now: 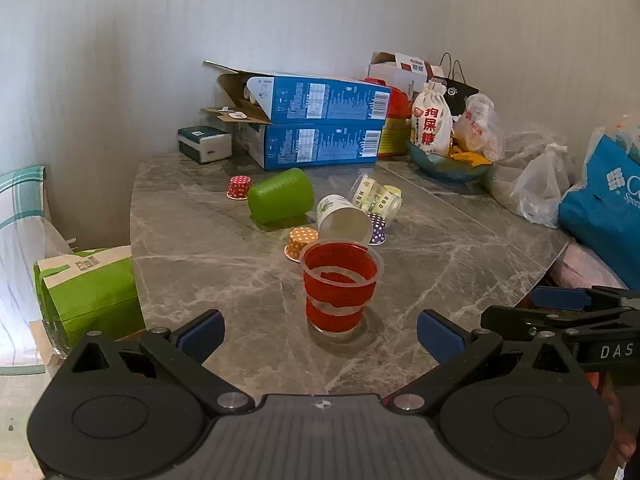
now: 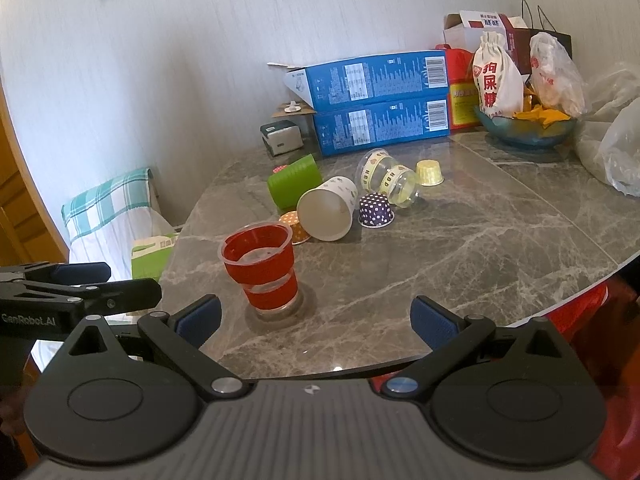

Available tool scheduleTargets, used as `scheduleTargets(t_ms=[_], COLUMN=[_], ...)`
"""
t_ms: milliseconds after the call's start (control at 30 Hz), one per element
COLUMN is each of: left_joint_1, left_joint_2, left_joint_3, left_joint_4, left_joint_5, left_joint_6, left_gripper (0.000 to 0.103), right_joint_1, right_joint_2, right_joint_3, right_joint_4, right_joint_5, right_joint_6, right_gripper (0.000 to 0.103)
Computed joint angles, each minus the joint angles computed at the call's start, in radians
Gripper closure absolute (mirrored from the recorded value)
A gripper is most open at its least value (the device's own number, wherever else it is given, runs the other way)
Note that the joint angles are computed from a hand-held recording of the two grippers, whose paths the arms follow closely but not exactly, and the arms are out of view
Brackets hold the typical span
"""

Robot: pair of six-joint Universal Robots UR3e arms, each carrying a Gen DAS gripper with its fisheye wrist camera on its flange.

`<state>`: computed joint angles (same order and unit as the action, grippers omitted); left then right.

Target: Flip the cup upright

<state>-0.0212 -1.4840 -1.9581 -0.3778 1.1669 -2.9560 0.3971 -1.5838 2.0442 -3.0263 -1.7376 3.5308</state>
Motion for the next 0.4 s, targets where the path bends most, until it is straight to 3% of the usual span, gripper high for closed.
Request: scheduleTargets(t_ms=[400], left_joint_1=[0.033], left_joint_2=[-0.005], left_joint_3=[-0.021], left_joint_4=[0.039], left_joint_5=[-0.044], left_joint_6=[0.003], left_gripper=[0.000], right_joint_1=[-0.005], right_joint_2=[0.010], right_joint_3=[-0.008], right_joint_4=[0.012], right_joint_5=[0.001], right_joint_6=[0.006], right_gripper=[0.001])
